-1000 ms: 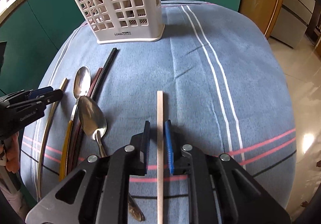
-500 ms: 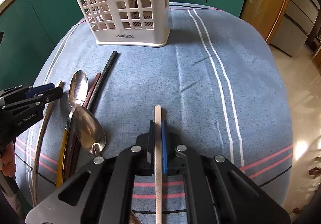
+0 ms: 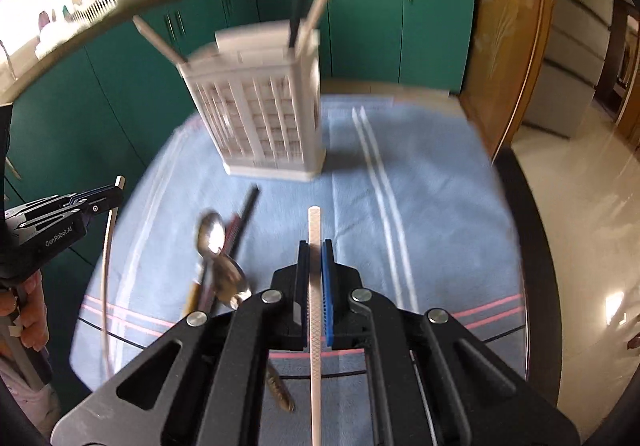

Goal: Organize utensils
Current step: 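Lift both white chopsticks and lower them into the white caddy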

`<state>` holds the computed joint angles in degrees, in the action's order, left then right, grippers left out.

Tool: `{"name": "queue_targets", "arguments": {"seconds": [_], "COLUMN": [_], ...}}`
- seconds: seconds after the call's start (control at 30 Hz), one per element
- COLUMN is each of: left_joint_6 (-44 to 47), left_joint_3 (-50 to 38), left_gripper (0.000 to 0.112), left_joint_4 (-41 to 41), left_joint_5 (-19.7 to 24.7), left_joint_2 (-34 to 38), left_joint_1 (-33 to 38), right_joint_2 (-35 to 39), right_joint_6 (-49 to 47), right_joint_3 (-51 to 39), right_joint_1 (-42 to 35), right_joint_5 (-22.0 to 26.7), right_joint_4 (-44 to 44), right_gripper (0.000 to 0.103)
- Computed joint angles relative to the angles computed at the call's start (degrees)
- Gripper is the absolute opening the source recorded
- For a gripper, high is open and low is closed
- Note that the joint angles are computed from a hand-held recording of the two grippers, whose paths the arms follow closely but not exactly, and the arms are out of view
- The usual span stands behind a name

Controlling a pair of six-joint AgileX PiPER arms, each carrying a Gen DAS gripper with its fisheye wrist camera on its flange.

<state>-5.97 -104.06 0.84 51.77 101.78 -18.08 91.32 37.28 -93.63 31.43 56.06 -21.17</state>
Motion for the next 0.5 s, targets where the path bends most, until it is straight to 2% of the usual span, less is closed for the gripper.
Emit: {"name": "queue_targets", "arguments": {"seconds": [0.13, 0.3, 0.5], "left_joint_6": [-0.57, -3.02, -4.64], "left_joint_3": [1.44, 2.70, 3.90], "left_gripper": [0.006, 0.006, 0.006], "left_joint_4": [0.20, 3.25, 4.33], "left_joint_5": [-3.16, -7.06, -7.46], "left_joint_2": [-6.20, -9.90, -10.57], "left_joint_1": [0.09, -0.57, -0.64], "right_joint_2": [-3.99, -6.16, -5.34], "right_joint_6": [1.03, 4.13, 4.76], "right_joint_3": [-1.75, -3.99, -4.79], "right_joint_1": [1.75, 5.13, 5.56], "right_joint_5": [1.24, 2.93, 3.65], "right_joint_4": [-3.78, -9.28, -9.71], "right_gripper": [0.006, 0.006, 0.006]}}
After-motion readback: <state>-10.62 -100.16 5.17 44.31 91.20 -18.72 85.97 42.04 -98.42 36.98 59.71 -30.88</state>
